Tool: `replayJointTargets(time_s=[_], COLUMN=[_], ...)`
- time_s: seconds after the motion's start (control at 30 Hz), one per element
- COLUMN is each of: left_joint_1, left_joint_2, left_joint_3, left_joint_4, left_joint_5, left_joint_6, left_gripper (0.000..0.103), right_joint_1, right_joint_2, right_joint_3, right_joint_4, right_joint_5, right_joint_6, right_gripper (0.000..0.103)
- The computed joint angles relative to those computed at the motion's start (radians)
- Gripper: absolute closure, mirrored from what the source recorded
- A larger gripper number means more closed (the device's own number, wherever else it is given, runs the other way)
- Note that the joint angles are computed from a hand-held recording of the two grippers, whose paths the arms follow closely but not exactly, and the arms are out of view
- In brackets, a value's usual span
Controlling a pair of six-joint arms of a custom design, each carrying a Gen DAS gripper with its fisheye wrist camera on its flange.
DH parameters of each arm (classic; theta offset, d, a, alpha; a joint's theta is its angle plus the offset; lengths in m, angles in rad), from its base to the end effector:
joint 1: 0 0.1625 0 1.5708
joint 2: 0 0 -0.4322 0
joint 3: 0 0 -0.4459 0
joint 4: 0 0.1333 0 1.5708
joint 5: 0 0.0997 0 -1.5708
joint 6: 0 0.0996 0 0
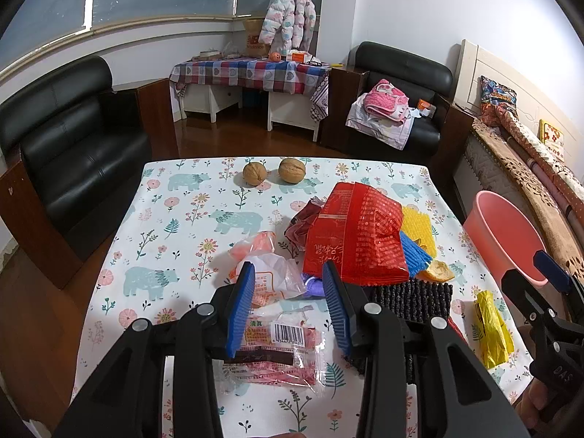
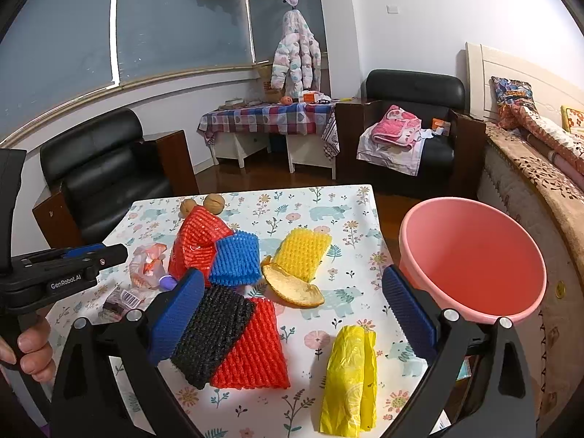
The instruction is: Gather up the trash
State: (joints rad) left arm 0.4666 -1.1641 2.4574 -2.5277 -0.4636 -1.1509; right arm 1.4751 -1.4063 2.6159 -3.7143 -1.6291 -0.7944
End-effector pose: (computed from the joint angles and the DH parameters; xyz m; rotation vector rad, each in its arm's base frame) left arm -0.2327 -0.3662 0.0557 0.1771 2.1761 -1.0542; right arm 0.0918 -0.3781 0.1928 0.8121 -2.3353 1.0939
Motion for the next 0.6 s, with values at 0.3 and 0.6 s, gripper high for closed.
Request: replayJointTargets(time_s=[0.3,0.6], left_joint_1=[0.000,0.000], left_joint_2=[0.000,0.007], left_joint_3=[0.000,0.005], left_joint_4=[0.001,-0.012], left_joint_5=[0.001,-0.001], left_joint_6=[-0.001,0.002], left_gripper=[0.065,0.065], right_joint_1=[-0.003,-0.003], right_joint_2=[-0.002,-0.004], right_joint_3=[0.001,0.000], right_joint_4=[0.002,0.004], right_joint_5=[0.004,0.002], right_joint_6=[-0.002,-0.003], right_gripper=[0.005,0.005])
